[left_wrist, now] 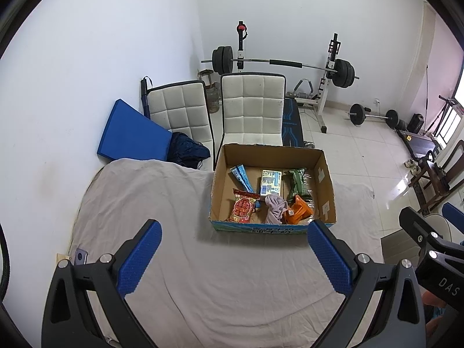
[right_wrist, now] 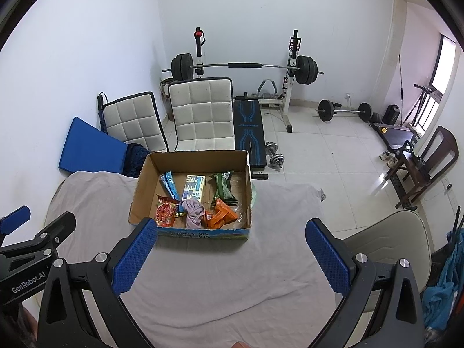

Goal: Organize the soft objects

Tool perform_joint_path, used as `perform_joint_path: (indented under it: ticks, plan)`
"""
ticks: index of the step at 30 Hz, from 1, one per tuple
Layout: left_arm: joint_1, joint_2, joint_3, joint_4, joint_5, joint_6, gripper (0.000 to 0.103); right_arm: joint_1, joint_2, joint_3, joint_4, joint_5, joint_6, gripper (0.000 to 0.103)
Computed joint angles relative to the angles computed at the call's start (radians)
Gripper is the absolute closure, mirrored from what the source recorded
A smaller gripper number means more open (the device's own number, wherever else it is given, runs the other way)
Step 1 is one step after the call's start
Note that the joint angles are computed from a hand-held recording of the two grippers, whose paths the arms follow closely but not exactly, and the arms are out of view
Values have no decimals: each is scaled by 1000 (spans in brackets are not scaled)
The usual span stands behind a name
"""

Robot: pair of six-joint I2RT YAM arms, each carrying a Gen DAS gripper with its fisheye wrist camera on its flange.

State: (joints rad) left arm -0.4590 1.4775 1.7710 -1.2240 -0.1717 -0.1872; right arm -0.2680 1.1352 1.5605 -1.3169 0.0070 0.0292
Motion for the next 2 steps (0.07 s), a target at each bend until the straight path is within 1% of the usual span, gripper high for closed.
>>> perform_joint_path:
  ticks: [2]
  plan:
    - [4,5,8,-3,8,-4,0,-6,6,11,-6,-3,-5,0]
